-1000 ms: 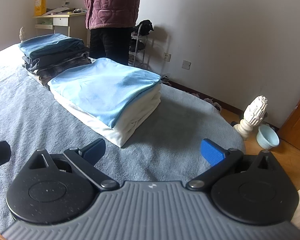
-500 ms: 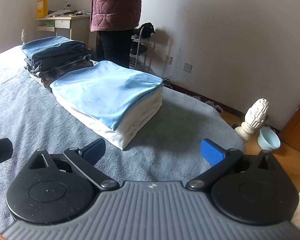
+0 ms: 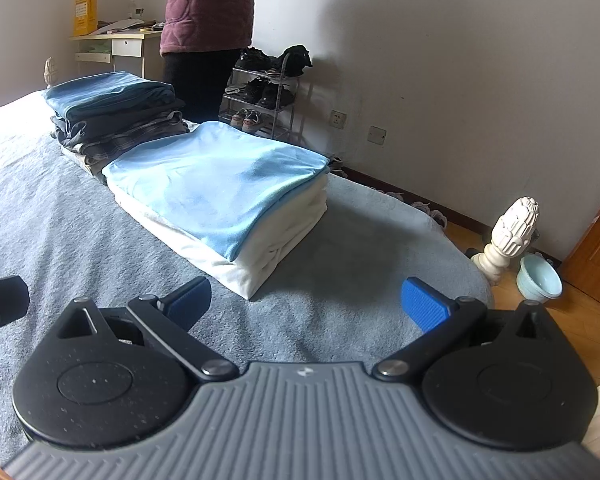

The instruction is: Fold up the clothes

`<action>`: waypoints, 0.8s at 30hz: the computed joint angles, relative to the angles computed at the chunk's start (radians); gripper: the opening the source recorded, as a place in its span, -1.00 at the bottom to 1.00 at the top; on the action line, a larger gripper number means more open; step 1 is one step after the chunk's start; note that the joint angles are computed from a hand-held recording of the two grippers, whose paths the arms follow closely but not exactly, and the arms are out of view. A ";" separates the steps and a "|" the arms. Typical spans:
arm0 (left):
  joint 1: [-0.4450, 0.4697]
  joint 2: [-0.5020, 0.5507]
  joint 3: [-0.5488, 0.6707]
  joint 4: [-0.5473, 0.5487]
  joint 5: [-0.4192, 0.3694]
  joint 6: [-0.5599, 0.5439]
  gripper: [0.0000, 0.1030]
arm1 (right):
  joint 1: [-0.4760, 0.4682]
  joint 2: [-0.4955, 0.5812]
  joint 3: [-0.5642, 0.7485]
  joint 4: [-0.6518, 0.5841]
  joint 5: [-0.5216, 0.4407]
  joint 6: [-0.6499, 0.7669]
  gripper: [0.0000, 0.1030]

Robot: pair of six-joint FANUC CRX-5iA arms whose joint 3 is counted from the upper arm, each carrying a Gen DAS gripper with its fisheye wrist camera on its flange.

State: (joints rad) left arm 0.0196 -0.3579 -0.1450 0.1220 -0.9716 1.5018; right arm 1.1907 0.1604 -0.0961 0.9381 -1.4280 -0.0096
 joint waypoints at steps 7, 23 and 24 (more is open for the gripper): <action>0.003 0.001 0.004 0.002 -0.006 0.002 1.00 | 0.002 0.003 0.003 0.000 -0.003 -0.001 0.98; 0.001 0.003 0.008 -0.004 -0.011 0.008 1.00 | 0.004 0.004 0.006 -0.004 -0.003 0.000 0.98; 0.001 0.002 0.008 -0.004 -0.011 0.008 1.00 | 0.005 0.004 0.007 -0.004 -0.003 -0.001 0.98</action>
State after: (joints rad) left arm 0.0209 -0.3555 -0.1372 0.1176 -0.9830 1.5102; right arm 1.1952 0.1639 -0.0895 0.9340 -1.4307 -0.0103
